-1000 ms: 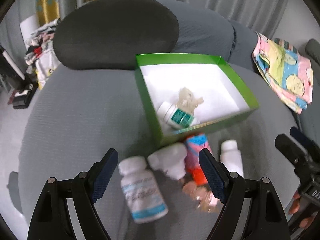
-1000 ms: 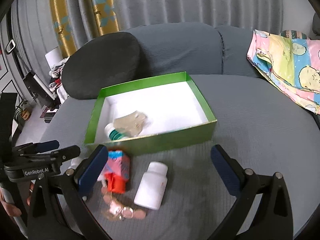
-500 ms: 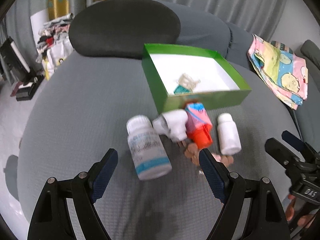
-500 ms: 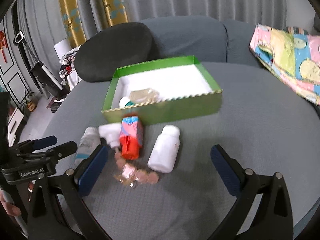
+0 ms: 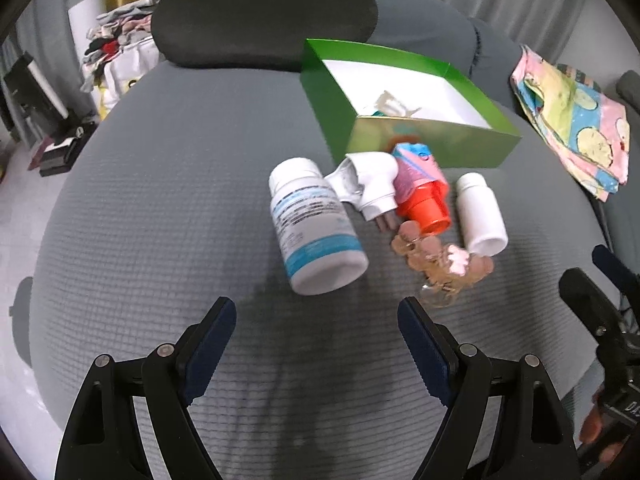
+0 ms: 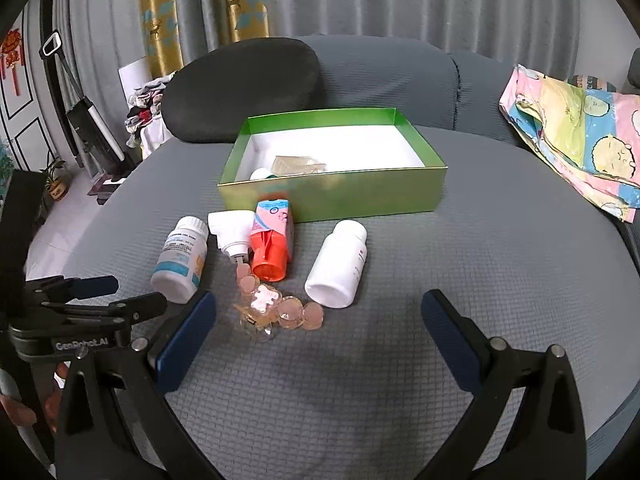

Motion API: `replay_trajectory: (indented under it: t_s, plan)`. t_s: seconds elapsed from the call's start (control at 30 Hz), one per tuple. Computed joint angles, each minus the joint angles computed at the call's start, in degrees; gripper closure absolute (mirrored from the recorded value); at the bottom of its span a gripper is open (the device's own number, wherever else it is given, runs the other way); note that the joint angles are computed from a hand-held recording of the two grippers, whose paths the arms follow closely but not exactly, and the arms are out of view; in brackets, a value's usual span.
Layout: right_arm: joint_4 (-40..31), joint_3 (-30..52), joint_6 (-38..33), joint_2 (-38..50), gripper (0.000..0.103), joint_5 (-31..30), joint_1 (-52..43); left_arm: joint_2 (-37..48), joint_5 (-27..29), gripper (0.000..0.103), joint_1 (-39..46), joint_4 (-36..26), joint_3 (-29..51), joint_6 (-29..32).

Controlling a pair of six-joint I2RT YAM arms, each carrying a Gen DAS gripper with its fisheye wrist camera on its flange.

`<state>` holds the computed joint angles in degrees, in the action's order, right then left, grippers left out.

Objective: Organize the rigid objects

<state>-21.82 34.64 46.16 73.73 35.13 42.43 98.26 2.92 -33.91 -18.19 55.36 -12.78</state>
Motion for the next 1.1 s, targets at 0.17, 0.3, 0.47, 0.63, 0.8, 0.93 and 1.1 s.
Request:
replay_trajectory:
  t_s: [0.17,0.3,0.47,0.63,0.8,0.93,1.1]
  plan:
    - [0.4,-0.62,0.82,0.18,0.001,-0.86,0.1,-0.84,-1.25,0.019,-0.32,0.86,-1.04,0.31]
    - [0.72,-0.86,0.95,0.32,0.001,-1.26,-0.03,-1.26,-1.93,0.019,-0.9,1.55,-1.5,0.52]
    - [1.08,-1.02,0.78,0.41,0.001,-1.41,-0.07,-0.86,-2.33,0.019,-1.57,1.63,-1.26,0.85]
    - [1.26,-1.03,0.89,0.65,0.001,-1.34,0.22,-1.19,-1.51,0.019,-1.65,2.12,-1.47,1.13]
    - [1.16,-1.01,1.28,0.76,0.001,-1.32,0.45,-1.51,-1.92,0.019,-2.02,2.28,-1.51,1.2]
    - [1.1,-1.0,1.55,0.93,0.001,-1.24,0.69,-1.51,-1.94,0.019,-2.22,2.43,-1.63,1.06]
    - [1.31,-1.14,1.77,1.14,0.001,-1.25,0.91,-1.5,-1.73,0.019,-2.36,2.57,-1.72,0.93]
